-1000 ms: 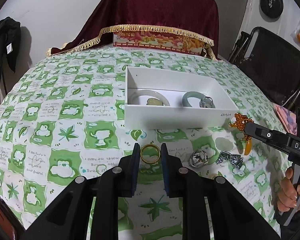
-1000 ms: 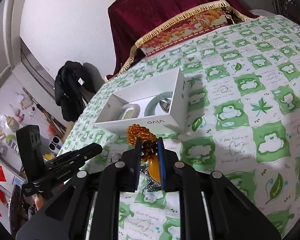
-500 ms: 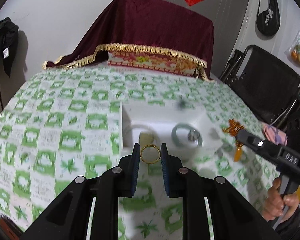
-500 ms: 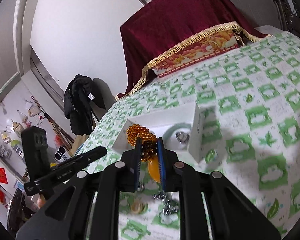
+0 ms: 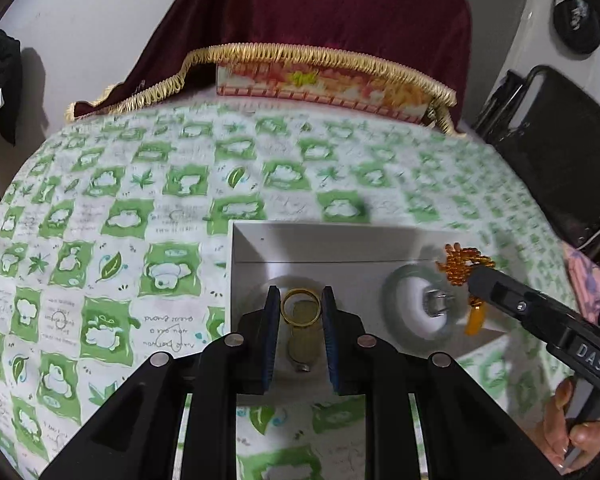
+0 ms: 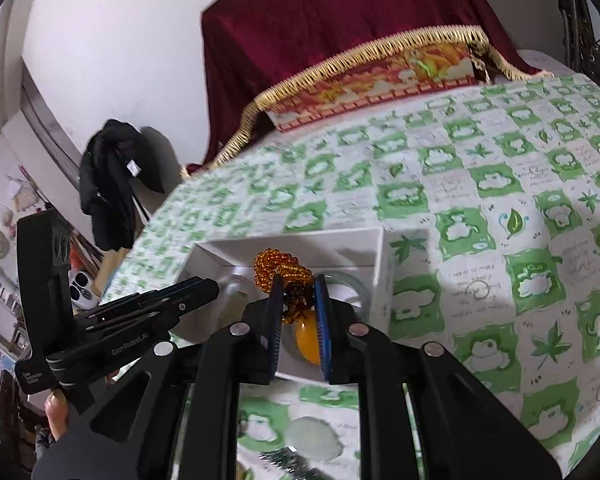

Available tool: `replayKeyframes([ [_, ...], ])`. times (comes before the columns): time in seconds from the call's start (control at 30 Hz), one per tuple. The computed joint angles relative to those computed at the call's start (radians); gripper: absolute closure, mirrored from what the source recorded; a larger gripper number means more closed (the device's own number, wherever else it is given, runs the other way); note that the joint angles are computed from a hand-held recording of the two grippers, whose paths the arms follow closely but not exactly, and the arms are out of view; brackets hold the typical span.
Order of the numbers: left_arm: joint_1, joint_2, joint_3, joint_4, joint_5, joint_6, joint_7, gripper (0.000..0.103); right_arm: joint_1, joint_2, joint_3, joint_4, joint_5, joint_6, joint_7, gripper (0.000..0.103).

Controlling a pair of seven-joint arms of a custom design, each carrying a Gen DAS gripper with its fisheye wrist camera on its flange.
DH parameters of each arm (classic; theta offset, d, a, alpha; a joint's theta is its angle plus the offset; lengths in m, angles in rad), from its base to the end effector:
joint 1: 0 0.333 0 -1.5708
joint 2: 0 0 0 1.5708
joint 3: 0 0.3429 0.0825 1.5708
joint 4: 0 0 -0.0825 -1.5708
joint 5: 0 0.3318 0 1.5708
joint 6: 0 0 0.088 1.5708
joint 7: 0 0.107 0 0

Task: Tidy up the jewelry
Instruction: 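Carry the amber beads and gold ring over the white box, then lower both items into the box dishes, open both tools and withdraw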

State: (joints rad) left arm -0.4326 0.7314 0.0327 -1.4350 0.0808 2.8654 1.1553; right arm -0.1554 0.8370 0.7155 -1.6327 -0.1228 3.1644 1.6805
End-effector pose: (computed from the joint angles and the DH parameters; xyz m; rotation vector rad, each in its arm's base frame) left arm 0.6838 -0.3020 0.3899 -1.8330 1.9669 -0.8759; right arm 0.6723 0.2544 0.3685 -1.6700 1.4274 -0.0825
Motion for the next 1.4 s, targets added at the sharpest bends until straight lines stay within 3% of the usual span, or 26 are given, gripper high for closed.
replayKeyframes([
  [0.07,-0.02,0.013,0.026,0.036,0.019,-0.046,-0.012,0.082,0.021,0.01,-0.023,0.031,0.008,-0.04,0.003,0.089],
  [0.17,-0.018,0.028,0.022,0.069,0.037,-0.075,-0.02,0.082,0.046,0.009,-0.049,0.054,0.026,-0.06,-0.018,0.088],
  [0.33,-0.009,0.024,0.005,0.059,0.054,-0.068,-0.025,0.078,0.02,0.025,-0.005,0.055,0.067,-0.063,-0.082,0.082],
  [0.53,-0.027,-0.008,0.024,0.004,0.077,-0.012,-0.048,0.056,-0.023,0.032,0.053,0.019,0.078,-0.013,-0.113,0.074],
  [0.57,-0.031,-0.016,0.028,-0.01,0.077,0.002,-0.053,0.048,-0.03,0.03,0.06,0.009,0.072,0.0,-0.111,0.074],
  [0.6,-0.046,-0.028,0.049,-0.032,0.084,0.026,-0.073,0.038,-0.039,0.029,0.07,-0.003,0.063,0.017,-0.107,0.074],
  [0.73,-0.088,-0.075,0.111,-0.123,0.089,0.144,-0.133,0.023,-0.106,0.038,0.139,-0.067,-0.002,0.119,-0.088,0.074],
  [0.8,-0.132,-0.1,0.172,-0.179,0.084,0.211,-0.171,0.015,-0.127,0.035,0.155,-0.097,-0.035,0.165,-0.071,0.071],
  [0.9,-0.223,-0.123,0.29,-0.249,0.056,0.284,-0.215,0.011,-0.145,0.018,0.154,-0.145,-0.082,0.222,-0.041,0.064],
  [0.97,-0.267,-0.131,0.341,-0.285,0.029,0.311,-0.223,0.01,-0.127,-0.018,0.114,-0.178,-0.095,0.251,-0.016,0.063],
  [1.07,-0.366,-0.128,0.454,-0.334,-0.017,0.324,-0.246,0.008,-0.111,-0.05,0.074,-0.214,-0.115,0.276,0.025,0.061],
  [1.1,-0.423,-0.119,0.518,-0.348,-0.027,0.302,-0.254,0.008,-0.109,-0.056,0.065,-0.225,-0.121,0.29,0.041,0.057],
  [1.23,-0.55,-0.111,0.65,-0.411,-0.03,0.258,-0.275,0.007,-0.093,-0.092,0.011,-0.29,-0.122,0.364,0.114,0.048],
  [1.4,-0.607,-0.133,0.682,-0.487,-0.006,0.238,-0.304,0.005,-0.1,-0.138,-0.03,-0.384,-0.136,0.398,0.209,0.047],
])
